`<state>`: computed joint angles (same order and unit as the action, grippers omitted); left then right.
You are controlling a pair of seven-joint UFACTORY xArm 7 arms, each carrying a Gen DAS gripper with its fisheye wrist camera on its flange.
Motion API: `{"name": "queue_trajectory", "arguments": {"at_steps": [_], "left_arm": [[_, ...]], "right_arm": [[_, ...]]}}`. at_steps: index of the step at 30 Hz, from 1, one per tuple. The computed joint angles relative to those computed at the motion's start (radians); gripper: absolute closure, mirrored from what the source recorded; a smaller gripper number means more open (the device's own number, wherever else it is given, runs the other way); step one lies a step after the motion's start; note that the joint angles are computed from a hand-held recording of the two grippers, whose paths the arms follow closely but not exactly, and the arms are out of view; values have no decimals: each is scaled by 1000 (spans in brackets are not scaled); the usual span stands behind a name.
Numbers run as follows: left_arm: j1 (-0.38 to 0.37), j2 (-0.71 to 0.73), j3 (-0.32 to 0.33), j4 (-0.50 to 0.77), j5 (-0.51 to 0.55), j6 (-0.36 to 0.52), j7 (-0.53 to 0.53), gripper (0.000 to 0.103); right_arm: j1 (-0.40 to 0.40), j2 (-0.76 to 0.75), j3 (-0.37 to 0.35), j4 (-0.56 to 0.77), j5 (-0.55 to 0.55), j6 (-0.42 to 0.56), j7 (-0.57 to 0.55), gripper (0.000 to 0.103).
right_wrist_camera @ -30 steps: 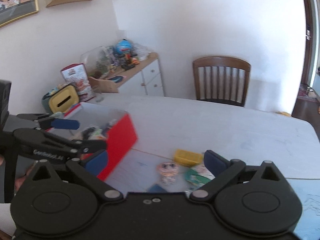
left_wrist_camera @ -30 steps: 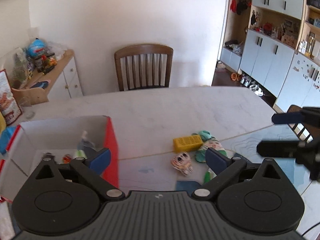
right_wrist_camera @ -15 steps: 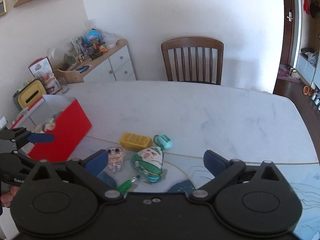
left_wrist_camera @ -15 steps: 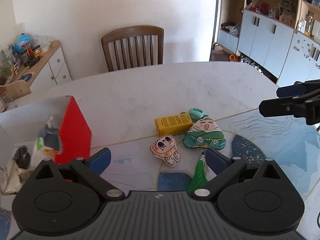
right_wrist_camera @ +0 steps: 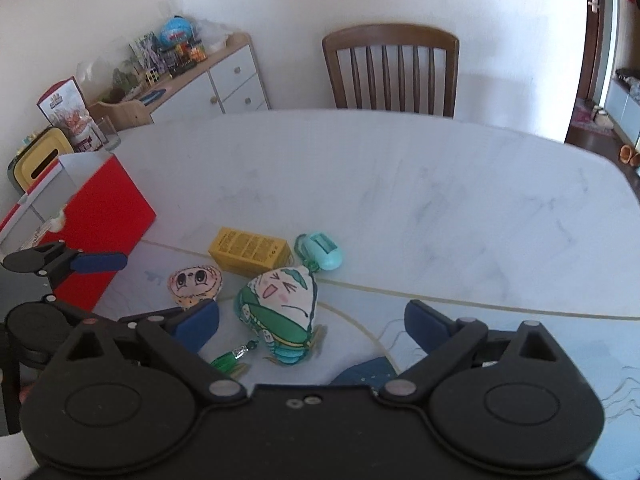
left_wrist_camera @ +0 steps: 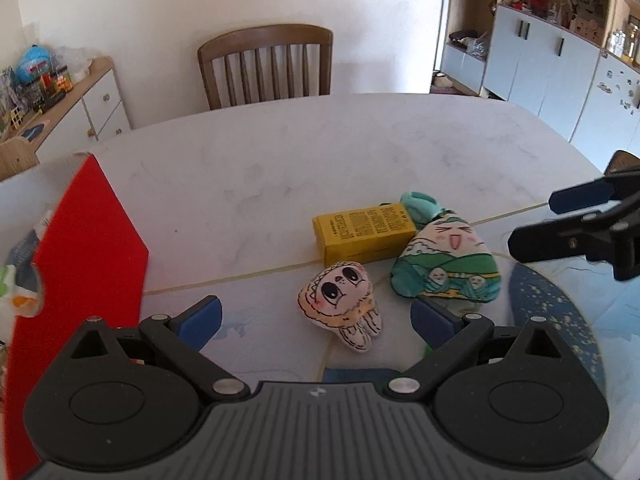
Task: Organize objects
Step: 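Grasp the cream face plush with the left gripper while the right gripper grasps the green plush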
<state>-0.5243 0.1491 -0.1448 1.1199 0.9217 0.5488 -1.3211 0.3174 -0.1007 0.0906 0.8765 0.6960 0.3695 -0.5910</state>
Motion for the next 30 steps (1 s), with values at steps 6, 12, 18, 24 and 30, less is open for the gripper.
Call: {"name": "queue_trajectory", "arguments": {"at_steps": [6,12,18,24,30], "left_arm": [[4,31,16,9,10,-34,-9,2],[-1,55,32,15,-4,-65,-2,3],[-4,74,41,27,-42,-97,42,21],[-16,85,53,33,-78,-110,74,41],[-15,84,53,38,-128,-112,112,52]], "right_arm": [[-8,59,14,36,13,12,12,7],[-28,108,35,73,48,26,42,14],[-47,143,56,101,90,47,41,25],[-61,161,66,116,119,78,63,38],[-65,156,71,109,138,84,78,54]]}}
